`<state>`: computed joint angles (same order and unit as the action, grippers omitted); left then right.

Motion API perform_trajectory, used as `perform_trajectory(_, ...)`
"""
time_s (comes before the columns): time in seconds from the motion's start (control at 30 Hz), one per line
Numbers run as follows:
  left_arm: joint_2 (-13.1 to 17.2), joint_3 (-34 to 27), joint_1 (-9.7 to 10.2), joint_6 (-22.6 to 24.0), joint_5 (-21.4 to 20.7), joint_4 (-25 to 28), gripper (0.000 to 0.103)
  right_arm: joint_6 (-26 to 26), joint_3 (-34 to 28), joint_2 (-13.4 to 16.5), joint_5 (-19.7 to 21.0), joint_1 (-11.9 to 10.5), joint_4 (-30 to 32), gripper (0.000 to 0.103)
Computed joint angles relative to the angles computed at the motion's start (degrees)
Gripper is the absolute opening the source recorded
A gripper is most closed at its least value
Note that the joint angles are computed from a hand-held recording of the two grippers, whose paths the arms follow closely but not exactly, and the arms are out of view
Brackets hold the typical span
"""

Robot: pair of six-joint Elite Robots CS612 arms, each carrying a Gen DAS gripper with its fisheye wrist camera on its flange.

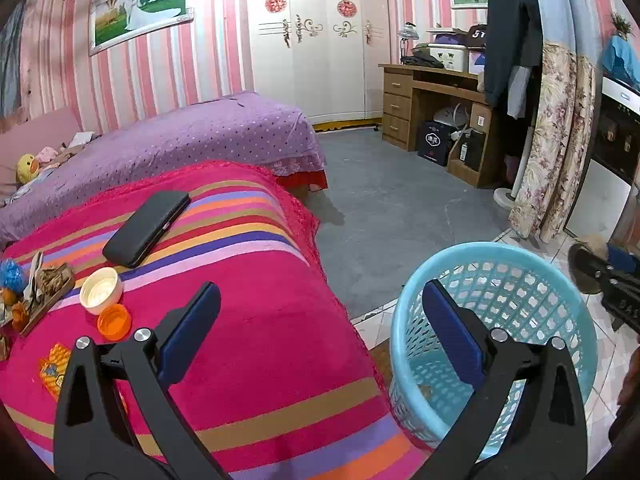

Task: Collect trash
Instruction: 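Carry the cardboard tube to the blue basket and open the right gripper, then return the right gripper to the bed and grasp the orange snack wrapper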

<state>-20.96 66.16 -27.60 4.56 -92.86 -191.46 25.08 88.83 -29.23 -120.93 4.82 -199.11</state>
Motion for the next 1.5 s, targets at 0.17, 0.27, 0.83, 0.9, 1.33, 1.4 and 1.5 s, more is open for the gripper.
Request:
perform_trajectory(0.17, -0.34, 0.78, 0.38, 0.02, 0.44, -0.68, 0.098, 1.14, -1.45, 0.56, 0.58, 0.28, 2.58, 0.086)
perform_trajectory(0.27, -0.79, 1.57, 0.78, 0.1, 0.69, -1.09, 0.098, 2.24, -1.37, 0.35, -3.13, 0.86, 2.22, 0.092)
perform_trajectory(0.83, -5.48, 8.89, 7.54, 0.32, 6.05, -7.02, 0.098, -2.11, -11.91, 3.67, -5.32, 6.64, -0.28, 0.098)
perform_trajectory(0.9, -5.89, 9.34, 8.84, 0.23, 6.75, -7.29, 0.098, -3.48, -13.97, 4.41, -4.16, 7.5, 0.5, 0.098)
perform_trajectory(1.33, -3.62, 6.02, 15.65, -3.12, 8.48, -1.93, 0.098, -8.6, -26.17, 9.6, 5.81, 11.58, 8.02, 0.098)
perform_trajectory(1.4, -3.11, 5.32, 16.43, -3.13, 9.01, -1.18, 0.098, -8.74, -28.08, 10.48, 6.91, 12.05, 10.14, 0.098)
perform_trajectory(1.5, -2.4, 4.37, 17.44, -4.07, 10.23, 0.01, 0.098, -9.77, -30.92, 11.87, 7.67, 12.79, 13.49, 0.098)
